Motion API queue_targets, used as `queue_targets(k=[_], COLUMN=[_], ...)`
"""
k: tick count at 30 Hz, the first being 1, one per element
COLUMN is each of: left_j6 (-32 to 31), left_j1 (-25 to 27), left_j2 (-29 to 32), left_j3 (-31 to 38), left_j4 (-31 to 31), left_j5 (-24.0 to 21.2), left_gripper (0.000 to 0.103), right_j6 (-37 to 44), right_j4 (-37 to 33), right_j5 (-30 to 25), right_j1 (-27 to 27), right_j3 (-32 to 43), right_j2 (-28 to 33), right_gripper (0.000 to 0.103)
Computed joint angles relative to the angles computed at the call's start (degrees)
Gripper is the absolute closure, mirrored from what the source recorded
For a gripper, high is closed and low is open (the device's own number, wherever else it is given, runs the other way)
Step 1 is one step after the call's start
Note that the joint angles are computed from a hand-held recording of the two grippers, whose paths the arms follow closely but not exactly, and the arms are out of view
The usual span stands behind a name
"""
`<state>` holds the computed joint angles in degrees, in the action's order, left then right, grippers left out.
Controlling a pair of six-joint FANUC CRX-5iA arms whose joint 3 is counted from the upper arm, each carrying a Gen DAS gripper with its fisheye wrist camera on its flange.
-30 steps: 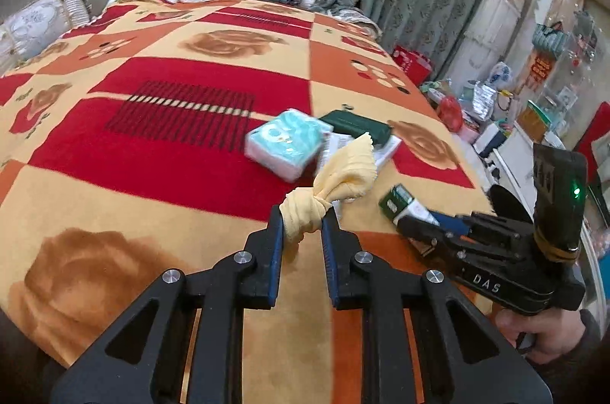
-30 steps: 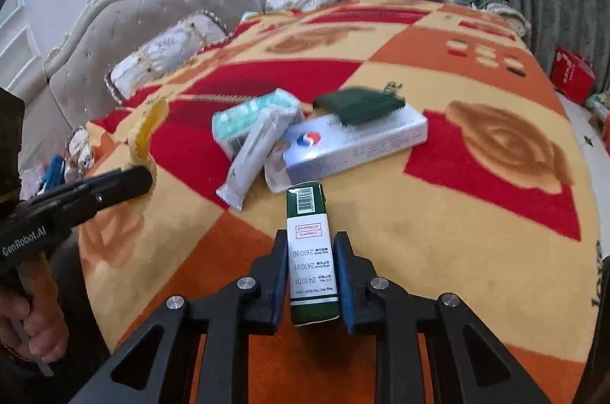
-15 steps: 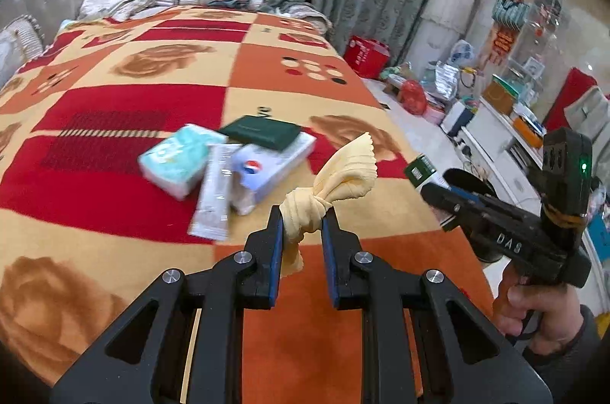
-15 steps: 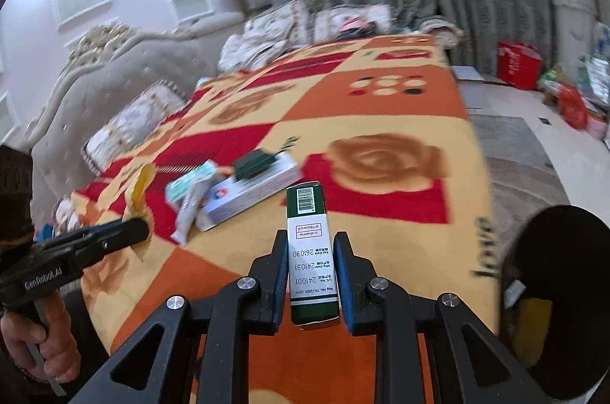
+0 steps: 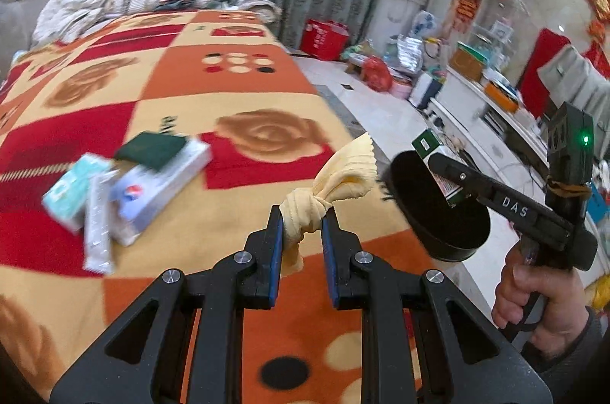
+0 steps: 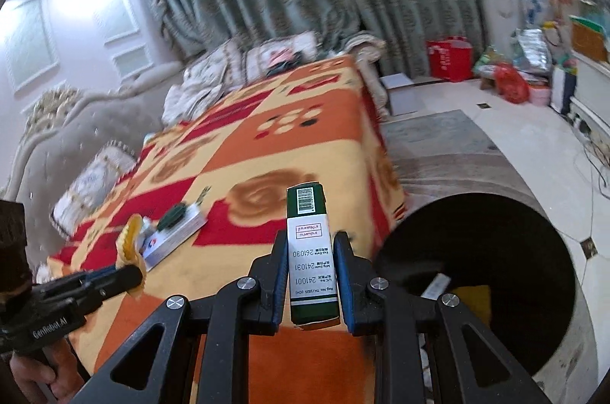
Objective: Collect trash
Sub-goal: 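Carry knotted cloth and green box over the black bin, then open both tools to drop cloth and green box into bin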
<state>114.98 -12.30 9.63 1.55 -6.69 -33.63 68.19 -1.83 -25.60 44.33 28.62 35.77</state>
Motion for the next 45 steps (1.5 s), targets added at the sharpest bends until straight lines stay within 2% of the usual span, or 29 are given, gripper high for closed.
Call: queue_targets(k=[3,7,9,11,14,18,25,30,33,35,37,38,39,45], left_j6=[-3.5,-7.2,-9.0,-10.9,-13.8,-16.3,-15.5,-16.4,-17.5,-17.0,-16.1,-15.9,-15.4,-12.0], left_j1=[-0.7,-2.1,-2.8,-3.4,-4.5,-5.2,-5.6,-5.4,-5.2,-4.9,-4.7,-4.6,-4.6,-4.9], left_j2=[2.6,7.4,10.2,12.5,17.1,22.0,28.5,30.6,31.3,31.6,30.8,30.2,29.6,25.9], left_j3=[2.1,7.3,10.6,13.1,18.7,24.6,32.6,34.6,35.3,35.7,34.4,33.5,32.4,29.3], left_j4=[2.7,4.7,5.6,6.8,8.4,10.3,9.8,11.6,12.9,13.3,13.5,13.8,13.7,9.4], left_j5=[0.1,-0.9,-1.6,-2.1,-3.9,-6.0,-10.3,-12.0,-12.7,-13.3,-12.0,-11.1,-10.2,-10.1], left_gripper=[0.086,0.086,0.086,0.086,0.086,0.086,0.086,0.086,0.078,0.068,0.047,0.043,0.04,0.04], right_j6=[-1.1,-7.3,-14.6,-20.1,-25.6,-26.1,-25.6,-25.5,-25.9,-25.7,-27.1,-28.7,-30.1,-33.8], right_j4=[-0.3,4.8,13.1,18.2,22.1,21.6,19.5,18.2,16.9,15.1,14.2,15.8,17.3,22.4], right_j5=[0.9,1.4,1.1,0.7,0.6,-2.0,-4.7,-6.2,-8.0,-10.7,-9.9,-9.5,-9.2,-7.0], right_j1=[-1.1,-2.2,-2.3,-2.7,-3.7,-4.5,-5.1,-5.4,-5.5,-5.8,-6.1,-6.0,-5.8,-5.0], right_j3=[-1.7,-4.5,-6.7,-7.9,-8.8,-7.1,-4.6,-3.5,-2.0,0.4,0.1,-0.5,-0.9,-2.2], right_j2=[-1.0,-1.7,-1.8,-1.7,-1.4,-0.4,1.0,1.7,2.4,3.6,3.3,3.1,3.1,2.8], right_gripper=[0.081,0.081,0.081,0.081,0.081,0.081,0.081,0.081,0.08,0.072,0.067,0.066,0.065,0.064])
